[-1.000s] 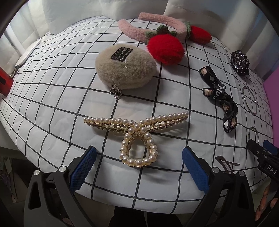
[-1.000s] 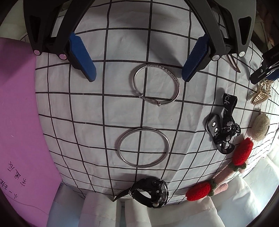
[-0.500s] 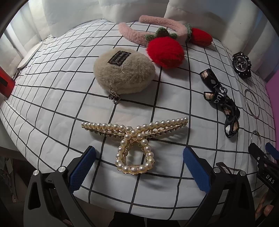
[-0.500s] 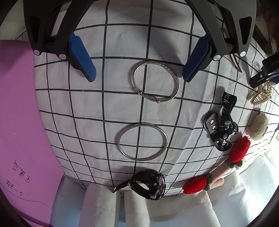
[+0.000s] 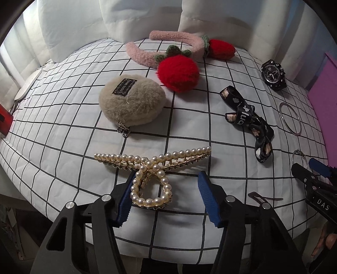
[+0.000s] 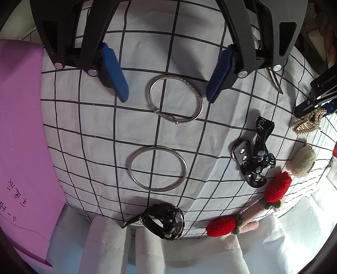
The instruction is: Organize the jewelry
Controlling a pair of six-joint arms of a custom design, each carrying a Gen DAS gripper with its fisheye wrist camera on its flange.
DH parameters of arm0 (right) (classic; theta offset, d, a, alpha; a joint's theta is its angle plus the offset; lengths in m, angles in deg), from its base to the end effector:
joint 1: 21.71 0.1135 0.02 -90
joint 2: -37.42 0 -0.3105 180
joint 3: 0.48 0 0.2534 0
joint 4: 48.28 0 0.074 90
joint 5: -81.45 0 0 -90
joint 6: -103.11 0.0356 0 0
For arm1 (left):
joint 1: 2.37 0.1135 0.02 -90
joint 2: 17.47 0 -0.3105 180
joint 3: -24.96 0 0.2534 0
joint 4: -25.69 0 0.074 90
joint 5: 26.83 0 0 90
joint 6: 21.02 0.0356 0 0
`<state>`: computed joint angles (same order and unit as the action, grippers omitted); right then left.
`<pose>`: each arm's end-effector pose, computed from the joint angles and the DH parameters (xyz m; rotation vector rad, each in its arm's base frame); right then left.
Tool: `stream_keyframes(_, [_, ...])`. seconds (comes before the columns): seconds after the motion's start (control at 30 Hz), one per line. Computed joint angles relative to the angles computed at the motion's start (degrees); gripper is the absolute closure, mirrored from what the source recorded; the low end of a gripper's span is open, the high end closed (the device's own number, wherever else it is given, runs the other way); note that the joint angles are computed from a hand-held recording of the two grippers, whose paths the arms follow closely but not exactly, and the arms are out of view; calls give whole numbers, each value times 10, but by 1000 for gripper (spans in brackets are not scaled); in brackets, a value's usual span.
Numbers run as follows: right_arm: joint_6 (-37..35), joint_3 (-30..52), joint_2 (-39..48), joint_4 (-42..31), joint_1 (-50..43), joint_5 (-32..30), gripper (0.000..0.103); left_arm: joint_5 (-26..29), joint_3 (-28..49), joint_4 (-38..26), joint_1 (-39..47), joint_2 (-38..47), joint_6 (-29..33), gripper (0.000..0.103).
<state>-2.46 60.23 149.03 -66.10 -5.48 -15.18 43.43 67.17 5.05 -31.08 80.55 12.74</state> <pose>0.3194 0.0973 0.1036 -0.7869 2.6524 0.1632 0.2083 -0.1004 0.1068 -0.7054 2.6418 0.1315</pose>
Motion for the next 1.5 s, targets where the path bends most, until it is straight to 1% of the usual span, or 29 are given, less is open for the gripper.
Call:
stream_keyframes(0.03, [1,-2,-2,3,3,2,53,-1,-2,2,2,-3,4,63])
stream_keyframes(0.07, [1,-1,-2,3,3,2,54,1,-3,5,2,-5,8,73])
stream_keyframes(0.2, [2,1,-2,0,-7,-12,55,4,-7,9,3,-10,14,73])
stream_keyframes(0.23, [8,1,-4,-1,-9,-19,57,7,-9,10,5,-12,14,73])
stream_keyframes(0.27, [12,-2,-8,3,-11,-19,72,11,-9,11,7,-14,15,73])
stream_keyframes(0.3, [9,5,-4,-9,-11,-14,98,14,-11,13,12,-16,17,73])
stream_keyframes(0.37, [4,3,-3,-6,-10,-12,100,18,-13,12,10,-21,13,73])
stream_keyframes(0.47, [-5,0,-4,-2,-9,-9,100,17,-15,11,9,-22,14,73])
stream_keyframes(0.57, [0,3,-6,-10,-25,-43,99,18,-15,12,11,-21,17,73])
stream_keyframes(0.6, [3,4,-8,-17,-32,-63,89,18,-16,12,11,-22,16,73])
stream_keyframes(0.63, [7,10,-7,-31,-39,-84,73,17,-16,12,11,-22,16,73])
stream_keyframes(0.67, [13,15,-6,-41,-42,-94,37,17,-14,12,11,-20,16,73])
stream_keyframes(0.7, [17,15,-6,-43,-45,-102,28,16,-13,11,10,-19,17,73])
stream_keyframes(0.77, [18,11,-11,-38,-40,-100,28,15,-13,11,10,-18,16,73])
stream_keyframes(0.87, [9,4,-12,-18,-13,-51,28,14,-11,9,8,-17,16,73])
stream_keyframes(1.0, [-10,-2,2,-2,14,-7,28,13,-12,9,8,-18,19,73])
stream_keyframes(1.03, [-11,-13,1,17,18,0,28,11,-12,9,7,-17,19,73])
stream_keyframes(1.1, [-15,-27,0,45,17,0,27,7,-11,8,3,-15,19,73])
stream_keyframes(1.17, [-11,-28,5,53,9,-10,24,4,-11,8,1,-14,18,73])
stream_keyframes(1.23, [-22,-32,3,60,9,-10,24,1,-12,9,-1,-13,17,73])
stream_keyframes(1.27, [-24,-28,3,51,7,-16,25,1,-12,10,-2,-13,16,73])
stream_keyframes(1.3, [-30,-27,2,48,7,-19,29,1,-13,10,-1,-13,15,73])
stream_keyframes(1.33, [-40,-33,-5,51,10,-23,35,3,-13,10,0,-14,16,73])
stream_keyframes(1.37, [-49,-39,-12,55,15,-21,55,4,-13,11,2,-14,16,73])
stream_keyframes(1.4, [-50,-44,-16,61,24,-6,56,5,-13,11,2,-15,16,73])
stream_keyframes(1.43, [-49,-43,-16,61,26,-4,56,7,-14,12,4,-15,17,73])
stream_keyframes(1.5, [-43,-34,-12,49,15,-23,56,10,-15,15,8,-17,16,73])
